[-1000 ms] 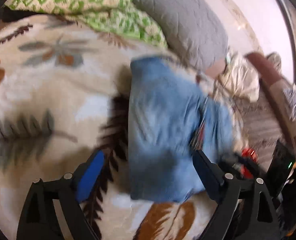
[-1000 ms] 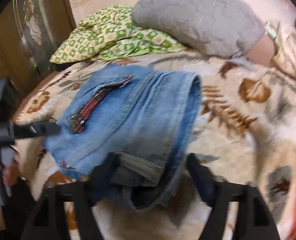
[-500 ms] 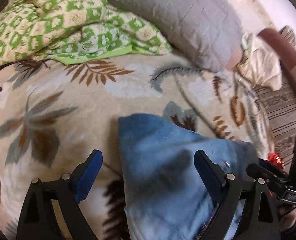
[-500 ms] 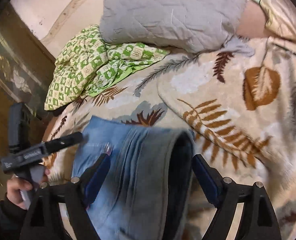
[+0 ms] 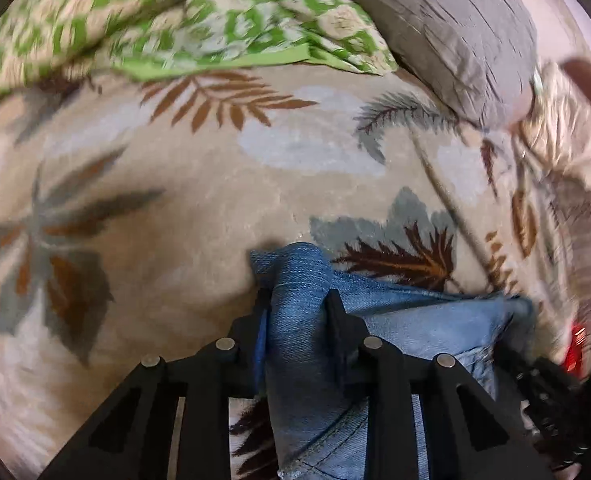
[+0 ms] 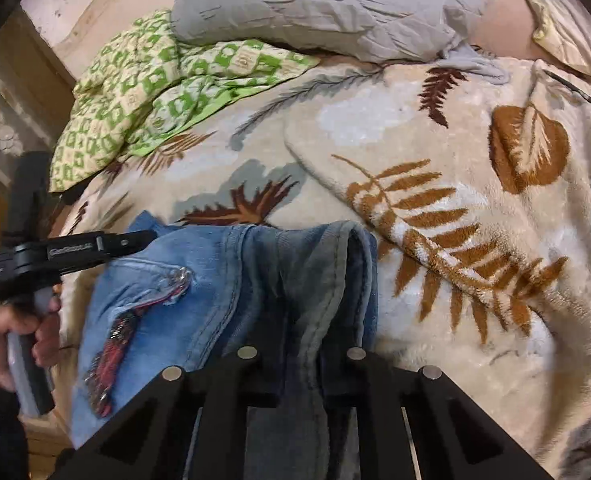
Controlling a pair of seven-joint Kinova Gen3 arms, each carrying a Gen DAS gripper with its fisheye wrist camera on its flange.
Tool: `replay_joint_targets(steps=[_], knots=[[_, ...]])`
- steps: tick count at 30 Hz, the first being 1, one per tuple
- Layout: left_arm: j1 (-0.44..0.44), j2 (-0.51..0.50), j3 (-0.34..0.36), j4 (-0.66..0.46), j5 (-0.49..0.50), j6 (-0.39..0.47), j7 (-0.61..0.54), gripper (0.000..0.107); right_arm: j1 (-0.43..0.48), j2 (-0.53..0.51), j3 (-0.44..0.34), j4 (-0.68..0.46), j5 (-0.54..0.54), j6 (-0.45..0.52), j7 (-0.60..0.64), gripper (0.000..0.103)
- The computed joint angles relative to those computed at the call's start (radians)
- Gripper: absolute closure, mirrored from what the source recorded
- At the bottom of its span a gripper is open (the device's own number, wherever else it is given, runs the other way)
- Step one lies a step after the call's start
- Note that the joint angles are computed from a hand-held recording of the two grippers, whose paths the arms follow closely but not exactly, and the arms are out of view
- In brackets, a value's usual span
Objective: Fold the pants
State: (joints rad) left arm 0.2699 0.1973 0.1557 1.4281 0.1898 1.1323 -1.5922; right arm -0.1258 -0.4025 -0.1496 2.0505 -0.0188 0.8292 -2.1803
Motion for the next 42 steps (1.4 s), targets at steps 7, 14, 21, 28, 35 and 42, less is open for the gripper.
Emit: replay_joint_targets(steps=[7,14,21,28,35,42], knots=[[-0.032,-0.225,0.042,0.100,-0.030,-0.122,0.044,0.011,0.044,-0.100,-0.062,-0.081,0.051,0.114,-0.038,0.002],[0.124,-0.530,0.043,0.198,-0.276,-0.185,0.222,0.004,0.329,-0.310,-0.349,-0.279,0.212,0.390,-0.045,0.000],[-0.013,-0.767,0.130,0.296,-0.188,-0.164,0.237,0.004,0.357,-0.462,-0.391,-0.407,0.247,0.595,-0.039,0.000],[-0.021,-0.913,0.146,0.404,-0.132,-0.082,0.272,0.004,0.454,-0.632,-0.408,-0.378,0.082,0.724,-0.042,0.000],[0.027,-0.956,0.180,0.416,-0.171,-0.037,0.298,0.004,0.500,-0.721,-0.388,-0.374,-0.033,0.781,0.012,0.000],[-0.006,-0.955,0.188,0.409,-0.143,-0.024,0.260,0.004,0.550,-0.740,-0.341,-0.397,-0.057,0.787,0.072,0.000]])
